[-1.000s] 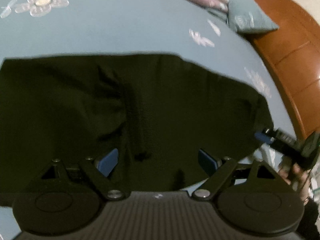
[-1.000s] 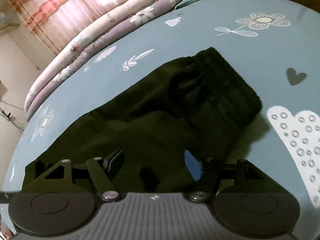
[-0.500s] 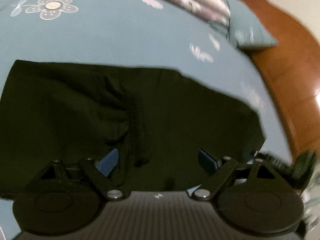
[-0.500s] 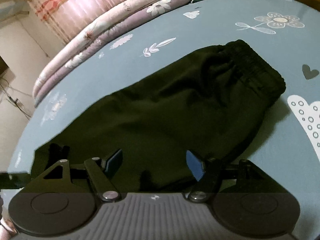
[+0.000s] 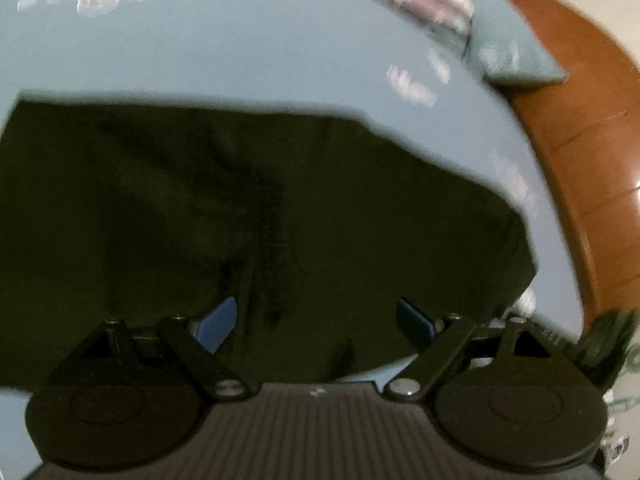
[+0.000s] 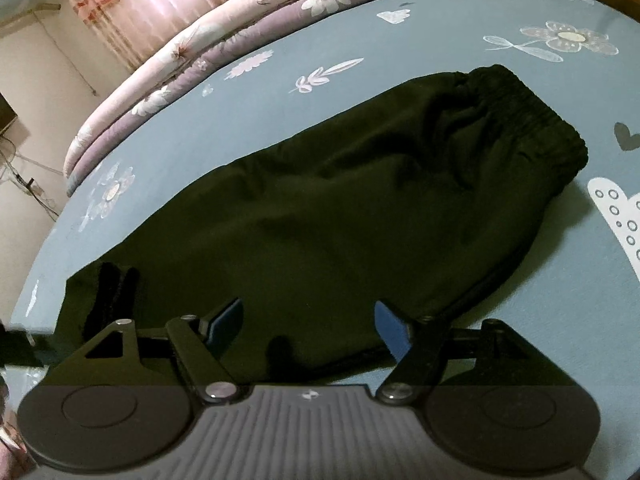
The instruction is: Fold clothes
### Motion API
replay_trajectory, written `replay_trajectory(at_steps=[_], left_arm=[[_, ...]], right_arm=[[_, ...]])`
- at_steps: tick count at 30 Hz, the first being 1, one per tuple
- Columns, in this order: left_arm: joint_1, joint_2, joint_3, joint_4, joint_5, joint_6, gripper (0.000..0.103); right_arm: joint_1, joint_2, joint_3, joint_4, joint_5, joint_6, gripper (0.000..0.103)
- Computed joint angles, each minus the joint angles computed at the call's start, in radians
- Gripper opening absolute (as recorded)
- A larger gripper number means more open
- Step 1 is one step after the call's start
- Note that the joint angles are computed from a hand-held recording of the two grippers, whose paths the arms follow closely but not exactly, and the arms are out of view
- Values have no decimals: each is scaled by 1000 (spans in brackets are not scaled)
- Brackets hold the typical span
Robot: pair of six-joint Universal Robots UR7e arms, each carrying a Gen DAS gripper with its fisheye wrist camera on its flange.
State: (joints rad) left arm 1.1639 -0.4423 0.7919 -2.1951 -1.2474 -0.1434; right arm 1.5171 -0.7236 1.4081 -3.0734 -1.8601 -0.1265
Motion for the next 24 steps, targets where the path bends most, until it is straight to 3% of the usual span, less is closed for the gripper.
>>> replay_trajectory(at_steps=[5, 11, 14, 20, 22, 24], left_arm=[[8, 90, -156, -63, -50, 10, 87], [27, 253, -423, 89, -62, -6, 87], [28, 311, -507, 147, -29, 4, 87], [26, 349, -579, 185, -31, 7, 89], [24, 308, -518, 165, -48, 9, 89], [18, 224, -375, 92, -64, 23, 89]], right_arm=[[-4, 0, 3, -3, 14, 1, 81], [-10, -4, 3, 7, 31, 3, 81], [-11, 0, -2, 6, 31, -1, 82], [-7, 9, -12, 6, 27, -23, 88], [-7, 12, -14, 8, 31, -36, 93], [0, 19, -23, 21, 18, -60, 97]])
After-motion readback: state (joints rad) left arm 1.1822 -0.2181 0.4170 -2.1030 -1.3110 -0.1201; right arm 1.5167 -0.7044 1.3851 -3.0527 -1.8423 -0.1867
